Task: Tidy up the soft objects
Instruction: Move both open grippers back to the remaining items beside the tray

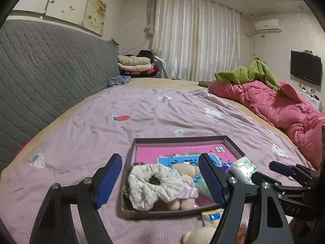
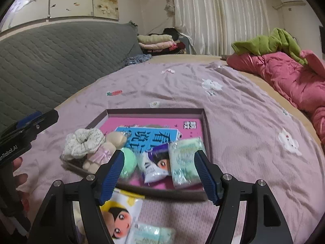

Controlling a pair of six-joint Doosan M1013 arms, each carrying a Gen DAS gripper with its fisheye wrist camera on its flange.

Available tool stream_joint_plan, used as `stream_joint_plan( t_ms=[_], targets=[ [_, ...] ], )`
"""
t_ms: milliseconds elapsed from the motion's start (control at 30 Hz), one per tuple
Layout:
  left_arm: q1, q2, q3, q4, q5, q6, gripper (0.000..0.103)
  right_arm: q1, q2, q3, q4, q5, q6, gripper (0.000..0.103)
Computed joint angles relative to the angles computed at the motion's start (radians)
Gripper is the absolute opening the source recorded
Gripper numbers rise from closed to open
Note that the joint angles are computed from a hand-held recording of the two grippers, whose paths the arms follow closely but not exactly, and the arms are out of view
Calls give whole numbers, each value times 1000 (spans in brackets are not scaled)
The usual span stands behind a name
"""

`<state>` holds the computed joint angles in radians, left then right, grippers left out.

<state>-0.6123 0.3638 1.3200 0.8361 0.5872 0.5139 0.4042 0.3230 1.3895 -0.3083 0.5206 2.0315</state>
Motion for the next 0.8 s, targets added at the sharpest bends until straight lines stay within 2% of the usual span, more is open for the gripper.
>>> stream_joint_plan(
  t_ms=[167,500,800],
  targets=[
    [2,-11,6,-91,-4,59,77,8,-19,21,-19,5,18,73],
    [-10,-33,25,-134,57,96,77,25,-56,59,-2,56,5,73],
    [1,-65,60,-377,55,273,77,41,-81,85,24,90,-8,73]
  ],
)
